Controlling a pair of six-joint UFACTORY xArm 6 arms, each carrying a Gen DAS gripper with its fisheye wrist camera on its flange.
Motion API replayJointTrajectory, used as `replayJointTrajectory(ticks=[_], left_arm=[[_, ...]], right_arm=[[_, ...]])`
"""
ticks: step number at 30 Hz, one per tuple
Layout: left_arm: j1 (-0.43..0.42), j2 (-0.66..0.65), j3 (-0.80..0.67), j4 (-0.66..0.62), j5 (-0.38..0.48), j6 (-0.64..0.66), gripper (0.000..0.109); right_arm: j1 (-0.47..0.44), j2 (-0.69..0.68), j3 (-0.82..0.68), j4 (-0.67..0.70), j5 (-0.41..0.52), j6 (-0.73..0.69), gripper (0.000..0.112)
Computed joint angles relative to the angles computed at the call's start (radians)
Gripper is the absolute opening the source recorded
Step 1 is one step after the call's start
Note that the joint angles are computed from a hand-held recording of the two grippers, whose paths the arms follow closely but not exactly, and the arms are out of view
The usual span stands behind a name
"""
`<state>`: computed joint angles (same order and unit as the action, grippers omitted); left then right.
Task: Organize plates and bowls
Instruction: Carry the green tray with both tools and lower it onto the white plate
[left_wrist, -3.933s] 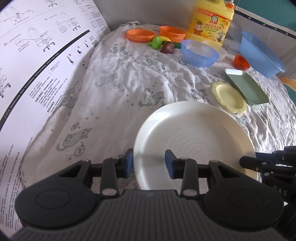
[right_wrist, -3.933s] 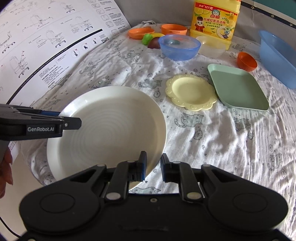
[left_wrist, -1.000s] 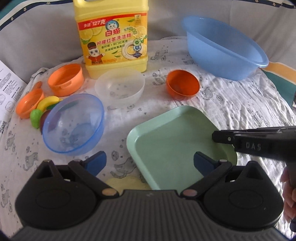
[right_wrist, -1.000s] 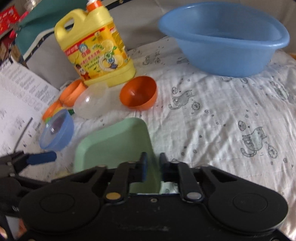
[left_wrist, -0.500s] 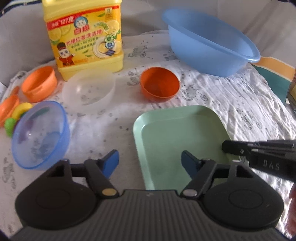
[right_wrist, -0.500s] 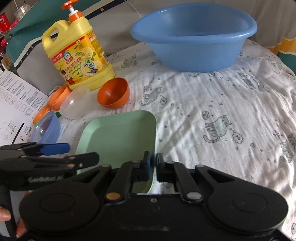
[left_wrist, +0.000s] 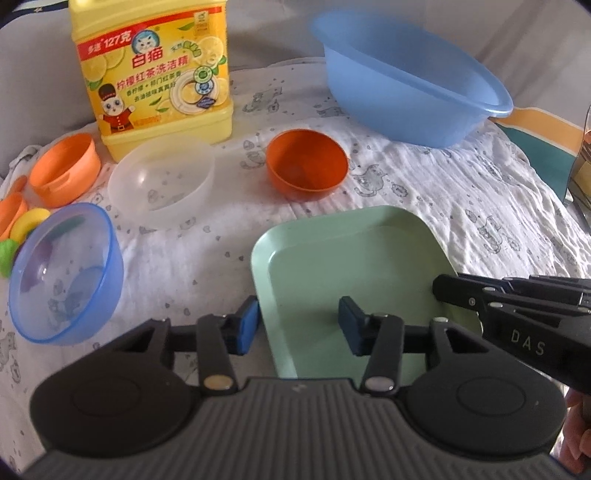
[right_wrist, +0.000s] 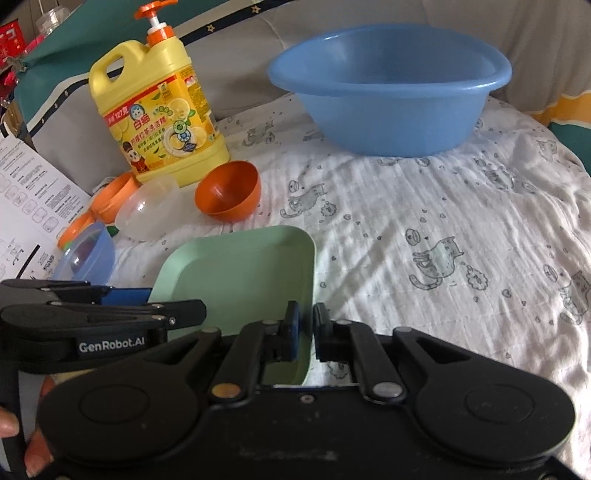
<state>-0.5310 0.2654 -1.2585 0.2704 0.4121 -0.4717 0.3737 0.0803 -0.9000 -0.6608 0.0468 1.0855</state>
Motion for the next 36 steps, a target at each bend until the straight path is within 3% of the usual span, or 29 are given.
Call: replayJointTrajectory(ticks=[5,11,21,30,36], left_arm=[[-0.007,0.000,-0.002,0.067,0.003,-0.053,0.046],[-0.012,-0.031,0.012,0.114,0.024,-0.109,0.034],[-0.025,-0.135,0.111,0.122,0.001,-0.156,0.031],[-0.013,-0.333,0.269,0.176,-0.003,-0.239,0.030],[0.014,-0.504,0.395,0.193,0.025,-0.299,0.023]], right_arm=[[0.007,0.006,-0.033,-0.156,0.053,0.156,0.010],[0.041,-0.025,-0.022,-0.006,0.118,0.067,0.012],[0.076,-0.148,0.054,0.047,0.171,0.069,0.012],[0.160,-0.272,0.089,0.088,0.229,0.047,0.012],[0.241,-0.306,0.068,0.127,0.273,0.015,0.012]])
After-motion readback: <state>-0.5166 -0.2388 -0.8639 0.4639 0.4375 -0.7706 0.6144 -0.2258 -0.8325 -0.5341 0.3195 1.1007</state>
